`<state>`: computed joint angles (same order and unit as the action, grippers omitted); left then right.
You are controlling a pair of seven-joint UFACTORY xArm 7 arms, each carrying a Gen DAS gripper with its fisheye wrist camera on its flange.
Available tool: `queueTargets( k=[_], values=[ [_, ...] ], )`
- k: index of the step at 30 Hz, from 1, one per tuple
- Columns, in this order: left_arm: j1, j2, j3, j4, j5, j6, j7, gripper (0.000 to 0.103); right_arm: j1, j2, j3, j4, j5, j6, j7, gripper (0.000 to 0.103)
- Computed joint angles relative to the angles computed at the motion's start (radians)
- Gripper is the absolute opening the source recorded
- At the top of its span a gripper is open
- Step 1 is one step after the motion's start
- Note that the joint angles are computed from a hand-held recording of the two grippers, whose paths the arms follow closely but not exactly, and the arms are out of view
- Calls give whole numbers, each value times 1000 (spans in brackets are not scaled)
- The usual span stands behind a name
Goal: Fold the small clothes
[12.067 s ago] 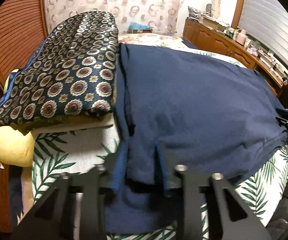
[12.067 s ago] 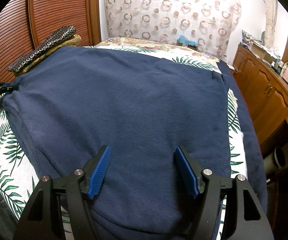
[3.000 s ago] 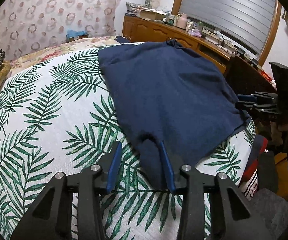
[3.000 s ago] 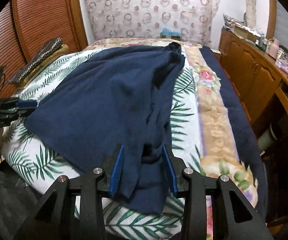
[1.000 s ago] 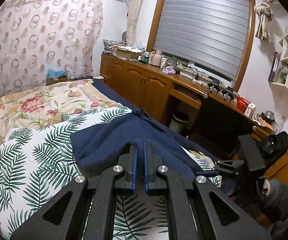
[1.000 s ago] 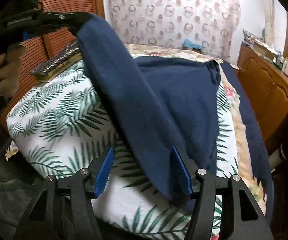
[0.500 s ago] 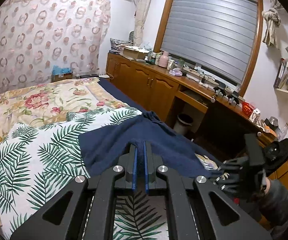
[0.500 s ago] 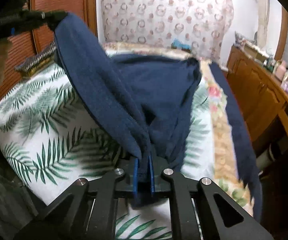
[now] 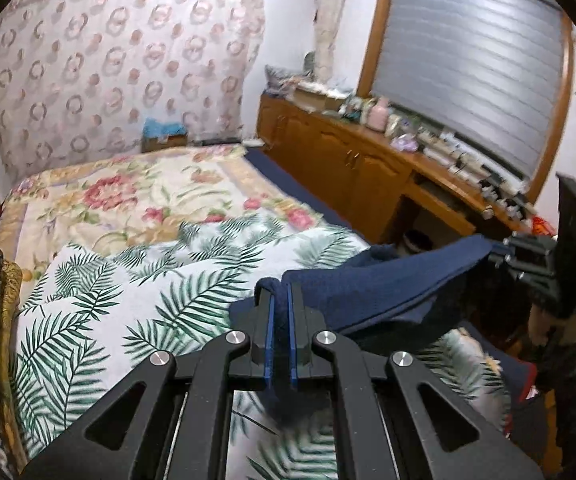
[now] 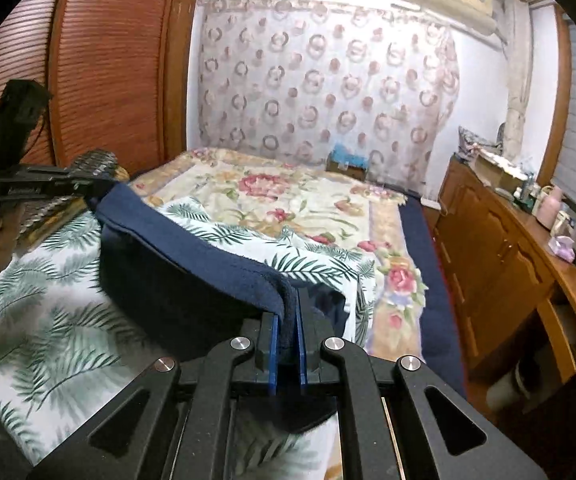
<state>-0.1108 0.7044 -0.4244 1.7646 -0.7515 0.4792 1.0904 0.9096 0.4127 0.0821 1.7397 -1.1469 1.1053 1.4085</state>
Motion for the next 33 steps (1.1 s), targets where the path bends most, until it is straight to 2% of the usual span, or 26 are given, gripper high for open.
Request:
queueTargets(
  k=[4, 11, 14, 15, 17, 18, 19, 20, 21, 22, 24, 28, 33],
  values=[
    [-83, 130, 80, 178, 127, 53, -141, 6, -79, 28, -14, 35, 89, -77, -91, 7],
    [-121, 267, 106, 381, 263, 160, -276, 6, -142, 105, -48, 165, 247, -122, -257, 7],
    [-130, 303, 110, 437, 299, 195, -294, 8, -150, 106, -71, 171, 291, -150, -279, 10],
    [-130, 309, 109, 447, 304, 204, -297, 12, -143, 89, -79, 149, 288, -158, -264, 14],
    [-125, 308, 102, 444, 306, 197, -289, 29, -139, 84, -89, 149, 281, -167, -248, 20],
    [-112, 291, 86, 407, 293, 165, -264, 43, -136, 80, -92, 151, 275, -167, -239, 27],
    [-99, 276, 70, 375, 280, 138, -238, 49, -126, 78, -96, 159, 267, -150, -229, 32],
    [-92, 266, 63, 357, 274, 127, -223, 52, -122, 82, -101, 167, 256, -140, -222, 43],
    [-85, 263, 56, 349, 269, 126, -209, 61, -111, 78, -105, 169, 237, -131, -212, 50],
    [-75, 258, 44, 338, 260, 127, -190, 68, -105, 69, -107, 160, 219, -133, -196, 52],
    [-62, 254, 30, 325, 242, 139, -162, 70, -90, 49, -102, 142, 193, -119, -165, 58],
    [-83, 266, 56, 340, 248, 158, -164, 70, -77, -3, -74, 70, 155, -81, -110, 58],
    [-111, 300, 89, 376, 283, 171, -199, 70, -110, -36, -9, -1, 225, -67, -128, 58]
  ],
)
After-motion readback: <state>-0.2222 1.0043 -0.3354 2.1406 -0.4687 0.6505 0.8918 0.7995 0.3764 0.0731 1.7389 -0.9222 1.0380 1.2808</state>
